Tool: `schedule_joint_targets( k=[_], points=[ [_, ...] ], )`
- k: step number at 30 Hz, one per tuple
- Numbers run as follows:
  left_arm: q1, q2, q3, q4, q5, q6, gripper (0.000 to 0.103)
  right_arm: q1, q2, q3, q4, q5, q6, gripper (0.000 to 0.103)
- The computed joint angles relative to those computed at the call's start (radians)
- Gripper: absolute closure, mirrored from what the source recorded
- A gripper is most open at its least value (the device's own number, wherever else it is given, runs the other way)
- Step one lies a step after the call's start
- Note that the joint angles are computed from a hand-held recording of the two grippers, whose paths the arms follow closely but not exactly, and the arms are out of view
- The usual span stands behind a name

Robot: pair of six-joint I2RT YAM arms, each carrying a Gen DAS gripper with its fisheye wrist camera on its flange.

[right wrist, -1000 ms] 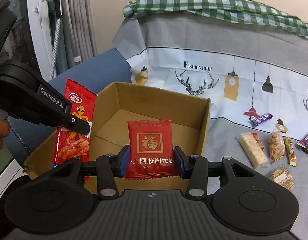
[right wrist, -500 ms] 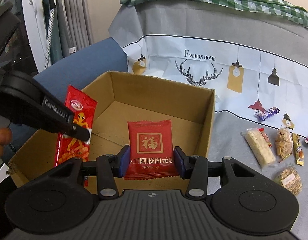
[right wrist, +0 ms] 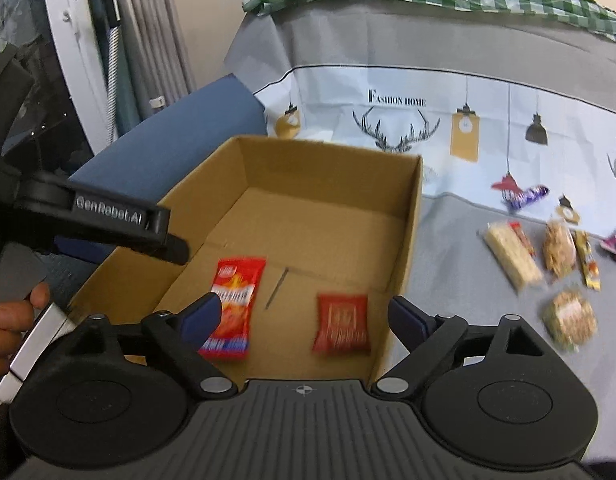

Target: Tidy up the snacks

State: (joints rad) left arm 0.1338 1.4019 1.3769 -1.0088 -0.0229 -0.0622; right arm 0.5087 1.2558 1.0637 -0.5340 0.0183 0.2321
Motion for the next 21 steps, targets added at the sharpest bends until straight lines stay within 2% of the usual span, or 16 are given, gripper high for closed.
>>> schedule_joint_targets(
  k=[4, 9, 14, 21],
  points=[
    [-0.016, -0.148, -0.074, -0.071, -0.013, -0.009, 0.0, 0.05, -0.129, -0.026, -0.112, 0.035, 0.055, 0.01],
    [-0.091, -0.329, -0.142, -0.114, -0.075, -0.063, 0.0, 0.12, -0.255, -0.037, -0.176, 0.117, 0.095, 0.008],
    [-0.189, -0.437, -0.153, -0.149, -0.148, -0.129, 0.0, 0.213, -0.372, -0.053, -0.206, 0.197, 0.102, 0.006],
    [-0.289, -0.501, -0.137, -0.194, -0.222, -0.19, 0.0, 0.331, -0.465, -0.048, -0.26, 0.296, 0.117, 0.004]
  ],
)
